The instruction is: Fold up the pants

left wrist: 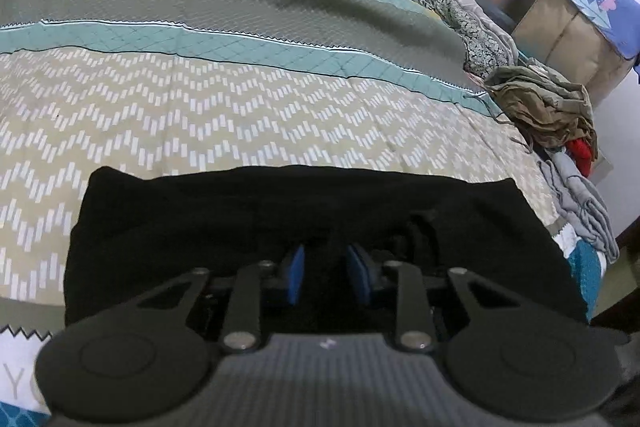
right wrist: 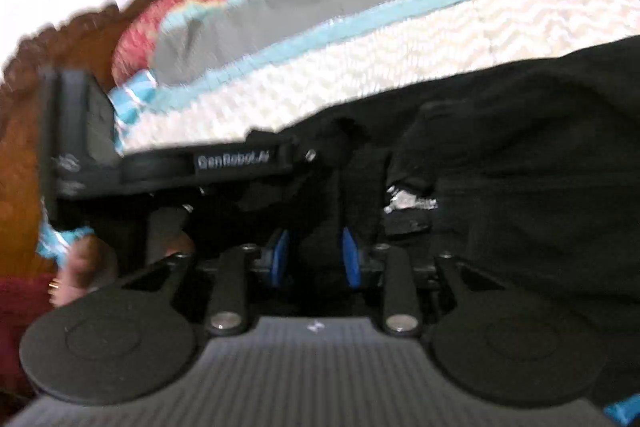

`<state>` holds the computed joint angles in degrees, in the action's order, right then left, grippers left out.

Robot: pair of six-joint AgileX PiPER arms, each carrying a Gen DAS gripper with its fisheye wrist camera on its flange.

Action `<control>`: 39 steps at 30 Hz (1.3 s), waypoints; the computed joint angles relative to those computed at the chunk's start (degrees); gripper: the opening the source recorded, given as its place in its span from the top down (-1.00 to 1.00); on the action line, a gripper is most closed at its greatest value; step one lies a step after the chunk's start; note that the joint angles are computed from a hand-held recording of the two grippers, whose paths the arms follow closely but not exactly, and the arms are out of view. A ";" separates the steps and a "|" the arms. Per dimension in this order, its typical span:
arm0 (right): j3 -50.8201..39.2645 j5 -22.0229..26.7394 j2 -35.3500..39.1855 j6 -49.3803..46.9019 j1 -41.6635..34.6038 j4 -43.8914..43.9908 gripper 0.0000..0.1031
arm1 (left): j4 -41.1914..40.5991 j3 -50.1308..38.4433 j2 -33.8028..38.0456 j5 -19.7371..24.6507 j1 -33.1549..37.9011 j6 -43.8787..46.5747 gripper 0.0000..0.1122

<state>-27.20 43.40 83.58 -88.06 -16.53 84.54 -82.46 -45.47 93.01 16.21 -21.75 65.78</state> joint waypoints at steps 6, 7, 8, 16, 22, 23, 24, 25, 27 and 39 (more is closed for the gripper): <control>5.61 12.81 -9.69 -8.63 -31.00 -2.29 0.09 | 12.17 -1.10 -6.00 6.22 2.69 -16.37 0.30; 5.48 14.91 -9.26 -10.13 -36.73 -2.77 -0.01 | 12.19 -1.21 -6.86 6.67 2.79 -17.02 0.30; 5.09 15.65 -8.21 -11.22 -41.03 -2.48 -0.06 | 12.18 -1.49 -7.51 7.11 2.72 -17.57 0.31; 0.71 9.31 7.15 -10.46 -47.26 -0.48 -0.23 | 20.69 -6.82 -5.56 8.13 -3.95 -29.25 0.34; 6.27 7.10 -2.56 -12.89 -38.52 -0.37 0.62 | 40.68 -17.65 -1.91 13.01 -11.26 -48.49 -0.08; 7.36 5.71 -6.97 -14.57 -36.31 0.07 0.62 | 44.91 -20.47 -1.06 14.18 -12.91 -51.98 -0.21; 8.89 3.26 -12.39 -16.38 -32.44 1.38 0.62 | 48.28 -23.51 0.09 15.57 -14.35 -54.45 -0.27; 9.73 1.84 -15.85 -17.65 -29.50 2.16 0.62 | 52.04 -27.49 1.74 17.66 -16.00 -57.16 -0.47; 10.01 -0.18 -18.43 -20.50 -25.10 3.25 0.62 | 59.70 -34.51 4.91 21.50 -19.05 -62.99 -0.59; 13.38 12.57 -26.47 -25.58 -32.78 -3.58 0.17 | 71.25 -45.33 10.99 32.60 -21.28 -70.62 0.64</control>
